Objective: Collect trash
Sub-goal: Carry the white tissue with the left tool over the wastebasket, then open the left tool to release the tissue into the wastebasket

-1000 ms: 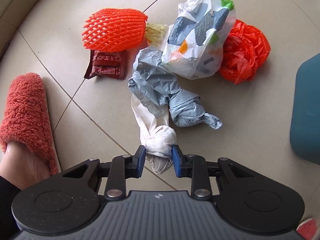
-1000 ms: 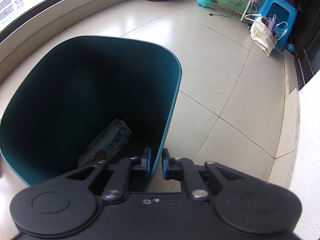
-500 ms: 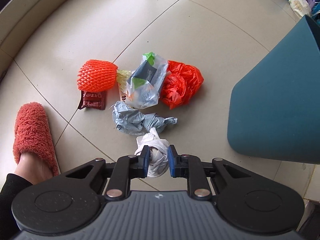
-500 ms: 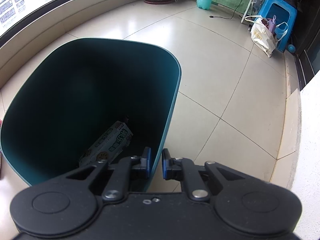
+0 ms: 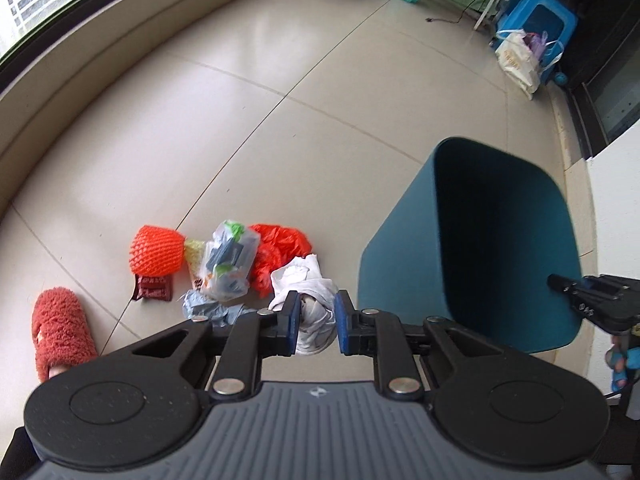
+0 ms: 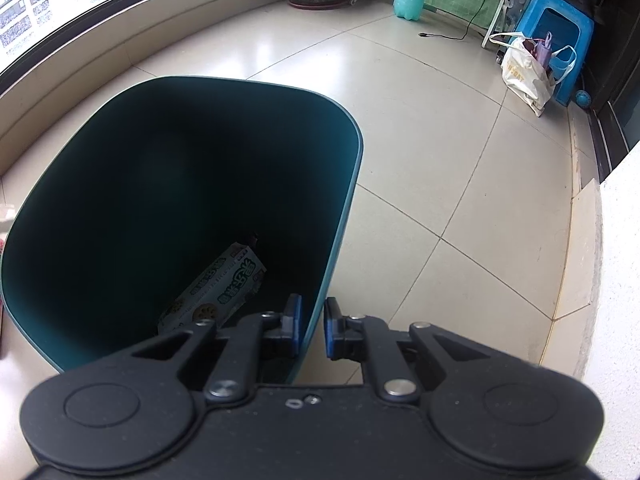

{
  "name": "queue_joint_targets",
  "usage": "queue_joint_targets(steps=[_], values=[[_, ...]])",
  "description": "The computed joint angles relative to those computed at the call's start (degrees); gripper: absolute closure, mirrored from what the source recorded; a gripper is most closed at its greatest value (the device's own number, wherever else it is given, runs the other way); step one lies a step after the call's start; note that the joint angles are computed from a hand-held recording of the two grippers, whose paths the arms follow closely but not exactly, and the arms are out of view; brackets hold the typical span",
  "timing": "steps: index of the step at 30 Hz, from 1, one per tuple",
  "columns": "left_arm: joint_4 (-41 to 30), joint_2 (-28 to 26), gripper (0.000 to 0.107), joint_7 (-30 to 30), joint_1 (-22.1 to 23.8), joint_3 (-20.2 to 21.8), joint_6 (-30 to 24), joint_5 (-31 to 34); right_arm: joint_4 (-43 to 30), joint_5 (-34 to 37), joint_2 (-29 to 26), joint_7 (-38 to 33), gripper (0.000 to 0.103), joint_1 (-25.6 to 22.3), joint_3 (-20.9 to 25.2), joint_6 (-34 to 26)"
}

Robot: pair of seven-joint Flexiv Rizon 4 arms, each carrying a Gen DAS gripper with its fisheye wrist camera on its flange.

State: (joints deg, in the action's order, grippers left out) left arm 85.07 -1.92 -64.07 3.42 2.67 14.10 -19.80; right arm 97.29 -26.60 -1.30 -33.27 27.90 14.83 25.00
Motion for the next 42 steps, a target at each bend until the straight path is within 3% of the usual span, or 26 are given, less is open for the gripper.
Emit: queue_joint_targets(steps=[4, 10, 23, 29, 42], values=[[-3.1, -0.3, 0.089, 2.1, -1.3, -1.7, 0.1, -4.3, 0.3, 0.5, 0.3, -0.4, 0.093, -0.2, -0.1, 0.6], [-5.5, -1.9, 0.089, 4.3, -5.5, -4.6, 0.8, -5.4, 1.1, 1.5, 0.8, -1.2, 0.093, -1.1, -0.4, 2.5], [-5.0, -8.7, 0.089, 0.8, -14.5, -7.7, 4.0, 7.2, 2.3, 1.2, 1.4, -0.7, 0.093, -1.6, 0.0, 4.0], [-2.8, -9.5, 0.089, -0.7, -15.6, -7.3, 5.0, 9.8, 2.7, 1.3, 1.8, -0.7, 0.093, -1.7, 0.0, 4.2], [-0.4, -7.3, 0.088, 2.1, -14.2, -6.8, 4.6, 7.7, 2.6, 1.3, 1.9, -0.8, 0.093, -1.7, 0.1, 4.1]])
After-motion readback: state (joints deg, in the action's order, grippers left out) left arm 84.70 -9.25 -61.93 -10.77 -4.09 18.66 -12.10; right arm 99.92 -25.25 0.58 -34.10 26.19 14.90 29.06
